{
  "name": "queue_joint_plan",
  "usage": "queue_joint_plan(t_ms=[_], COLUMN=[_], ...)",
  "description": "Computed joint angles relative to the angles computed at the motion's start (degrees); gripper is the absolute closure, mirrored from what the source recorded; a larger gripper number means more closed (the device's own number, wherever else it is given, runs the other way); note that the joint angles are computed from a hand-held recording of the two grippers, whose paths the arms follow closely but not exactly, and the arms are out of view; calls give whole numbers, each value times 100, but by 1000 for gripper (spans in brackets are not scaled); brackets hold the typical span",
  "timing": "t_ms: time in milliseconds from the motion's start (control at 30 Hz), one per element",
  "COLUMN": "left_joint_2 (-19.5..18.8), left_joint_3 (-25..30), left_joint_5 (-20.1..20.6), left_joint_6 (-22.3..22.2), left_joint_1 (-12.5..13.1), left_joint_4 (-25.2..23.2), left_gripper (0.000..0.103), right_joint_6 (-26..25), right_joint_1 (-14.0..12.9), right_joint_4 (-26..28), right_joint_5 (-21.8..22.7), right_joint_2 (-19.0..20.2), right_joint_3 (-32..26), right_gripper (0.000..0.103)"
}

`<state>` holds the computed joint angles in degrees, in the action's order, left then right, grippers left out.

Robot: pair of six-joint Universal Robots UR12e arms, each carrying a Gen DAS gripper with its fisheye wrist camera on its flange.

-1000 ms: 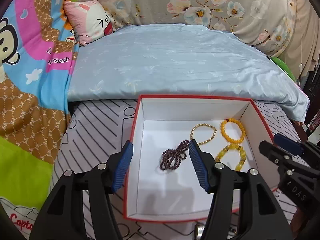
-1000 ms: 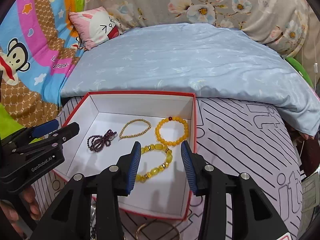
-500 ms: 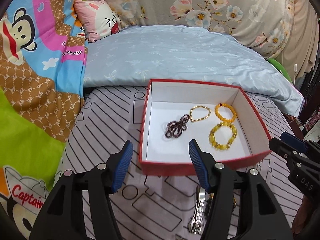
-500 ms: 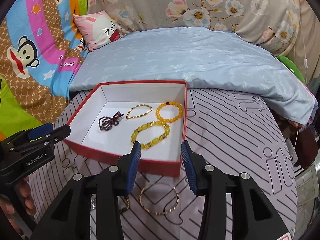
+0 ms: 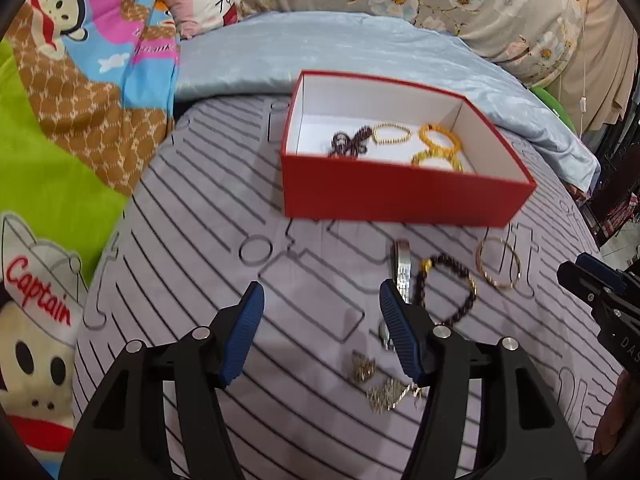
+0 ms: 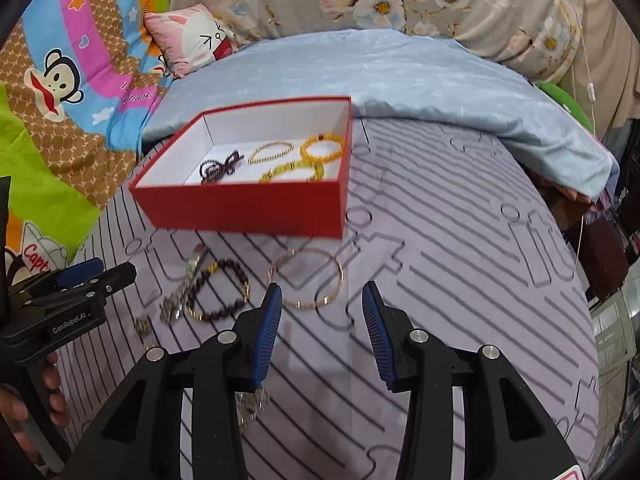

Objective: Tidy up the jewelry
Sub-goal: 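Withdraw both tools and move them toward the small silver pendants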

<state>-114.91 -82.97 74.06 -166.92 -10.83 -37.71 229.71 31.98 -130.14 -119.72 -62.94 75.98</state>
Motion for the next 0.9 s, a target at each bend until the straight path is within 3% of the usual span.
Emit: queue_joint_plan(t_ms=[467,900], left_joint_2=[318,303], left_joint_3=[-588,-605], left_joint_5=[25,-94], left_joint_6=[127,-60], left_joint_1=[47,38], left_joint_4=[3,21], left_gripper=[45,45], right_joint_6=[412,463], right_joint_1=[212,268], right_joint_4=[-17,-117], right_joint_5=[475,507], right_joint_2=[-124,-119], right_joint_3=[388,378], right_gripper=[61,61])
